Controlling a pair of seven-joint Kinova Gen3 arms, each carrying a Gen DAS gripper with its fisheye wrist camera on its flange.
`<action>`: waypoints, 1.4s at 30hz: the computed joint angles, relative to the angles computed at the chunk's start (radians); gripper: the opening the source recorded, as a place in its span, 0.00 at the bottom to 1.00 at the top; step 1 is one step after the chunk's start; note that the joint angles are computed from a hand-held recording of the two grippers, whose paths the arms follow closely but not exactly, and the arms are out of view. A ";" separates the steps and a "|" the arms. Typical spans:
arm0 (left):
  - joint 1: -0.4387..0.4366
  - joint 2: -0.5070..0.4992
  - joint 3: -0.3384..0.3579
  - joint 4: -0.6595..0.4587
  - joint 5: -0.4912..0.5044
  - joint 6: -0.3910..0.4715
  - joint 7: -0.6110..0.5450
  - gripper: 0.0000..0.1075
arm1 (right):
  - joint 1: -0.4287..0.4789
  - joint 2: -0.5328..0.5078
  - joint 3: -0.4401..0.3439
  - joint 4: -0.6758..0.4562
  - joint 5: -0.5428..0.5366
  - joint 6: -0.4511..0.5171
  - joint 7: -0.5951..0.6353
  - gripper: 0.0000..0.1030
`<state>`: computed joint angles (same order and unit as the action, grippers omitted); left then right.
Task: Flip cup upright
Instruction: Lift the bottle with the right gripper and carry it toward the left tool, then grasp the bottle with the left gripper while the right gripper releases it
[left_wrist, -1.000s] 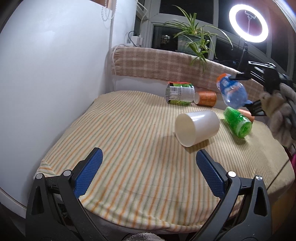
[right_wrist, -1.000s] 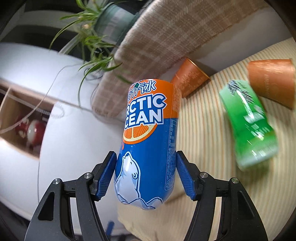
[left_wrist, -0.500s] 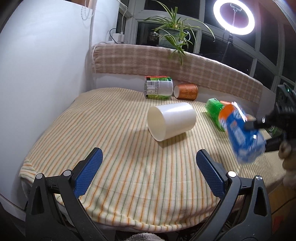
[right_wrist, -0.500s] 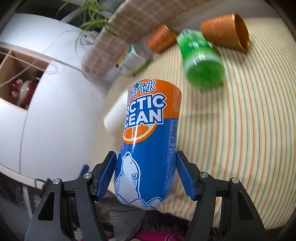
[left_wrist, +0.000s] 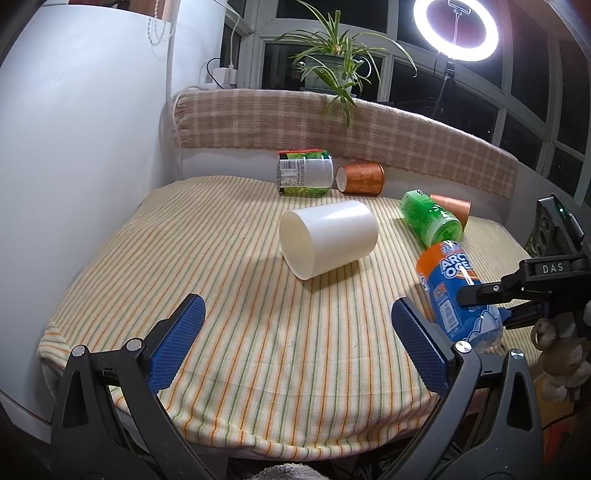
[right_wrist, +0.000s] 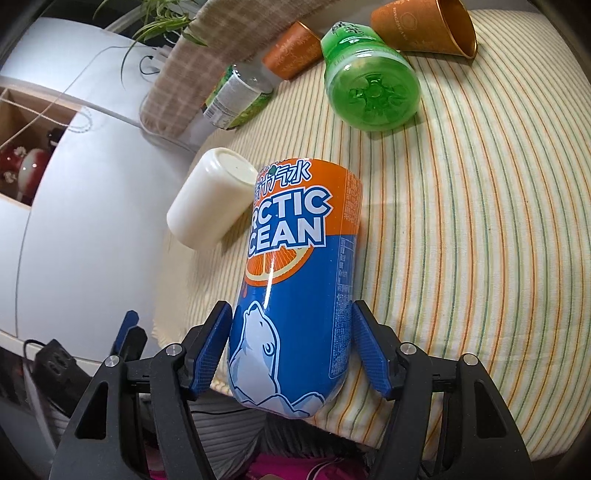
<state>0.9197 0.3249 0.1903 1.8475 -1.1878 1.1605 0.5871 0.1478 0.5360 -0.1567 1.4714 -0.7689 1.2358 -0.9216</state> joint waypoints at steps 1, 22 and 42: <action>-0.001 0.001 0.000 -0.002 -0.001 -0.002 -0.004 0.95 | -0.005 -0.005 0.000 0.005 0.001 -0.014 0.003 0.65; -0.015 -0.023 -0.124 -0.015 0.056 -0.249 -0.123 0.95 | 0.040 -0.184 0.016 0.223 -0.086 -0.248 0.283 0.69; -0.516 -0.055 0.086 0.012 0.223 -0.954 -0.286 0.86 | 0.099 -0.311 0.140 0.478 -0.315 -0.468 0.508 0.77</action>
<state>0.4039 0.2696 0.2760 1.8596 -0.9644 0.2065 0.3012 0.2467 0.2251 -0.0166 1.9494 -1.0838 0.7674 -0.4138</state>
